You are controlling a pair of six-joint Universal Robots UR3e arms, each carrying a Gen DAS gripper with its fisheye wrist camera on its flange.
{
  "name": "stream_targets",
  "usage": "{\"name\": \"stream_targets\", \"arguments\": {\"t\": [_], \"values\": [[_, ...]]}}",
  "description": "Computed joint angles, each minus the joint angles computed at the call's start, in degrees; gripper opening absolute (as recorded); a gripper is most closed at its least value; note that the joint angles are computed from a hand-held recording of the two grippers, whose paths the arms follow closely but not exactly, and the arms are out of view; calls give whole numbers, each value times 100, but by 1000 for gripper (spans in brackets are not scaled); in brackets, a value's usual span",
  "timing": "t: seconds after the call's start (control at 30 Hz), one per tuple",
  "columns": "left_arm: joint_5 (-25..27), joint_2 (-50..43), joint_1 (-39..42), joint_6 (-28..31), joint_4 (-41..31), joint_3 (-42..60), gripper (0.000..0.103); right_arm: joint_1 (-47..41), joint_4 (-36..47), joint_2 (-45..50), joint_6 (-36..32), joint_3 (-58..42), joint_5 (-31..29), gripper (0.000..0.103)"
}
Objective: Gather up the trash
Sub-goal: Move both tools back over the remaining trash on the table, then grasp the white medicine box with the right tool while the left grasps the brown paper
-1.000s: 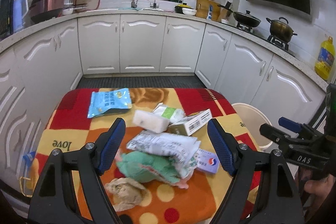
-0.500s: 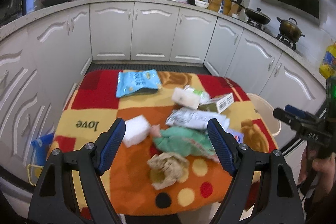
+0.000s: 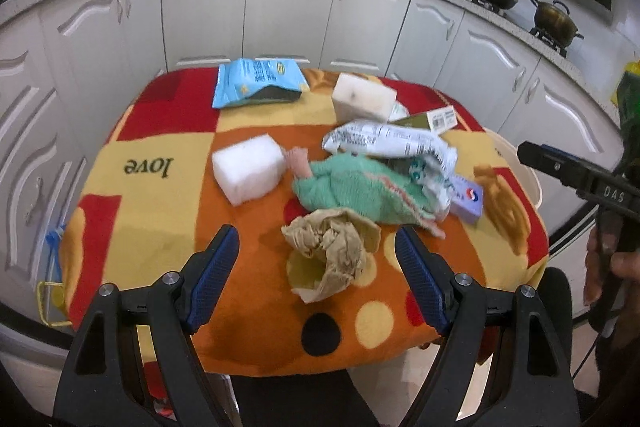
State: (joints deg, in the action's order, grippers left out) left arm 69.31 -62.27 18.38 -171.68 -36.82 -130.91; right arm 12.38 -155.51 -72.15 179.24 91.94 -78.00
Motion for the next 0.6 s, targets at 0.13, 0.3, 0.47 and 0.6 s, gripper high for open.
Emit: {"name": "stream_targets", "arguments": {"t": [0.13, 0.3, 0.47, 0.6], "values": [[74, -273, -107, -80, 385, -98, 80, 18, 124, 134, -13, -124, 41, 93], [58, -527, -142, -156, 671, -143, 80, 2, 305, 321, -14, -259, 157, 93], [119, -798, -263, -185, 1016, -160, 80, 28, 467, 608, -186, -414, 160, 93], [129, -1035, -308, -157, 1150, -137, 80, 27, 737, 966, -391, -650, 150, 93]]}}
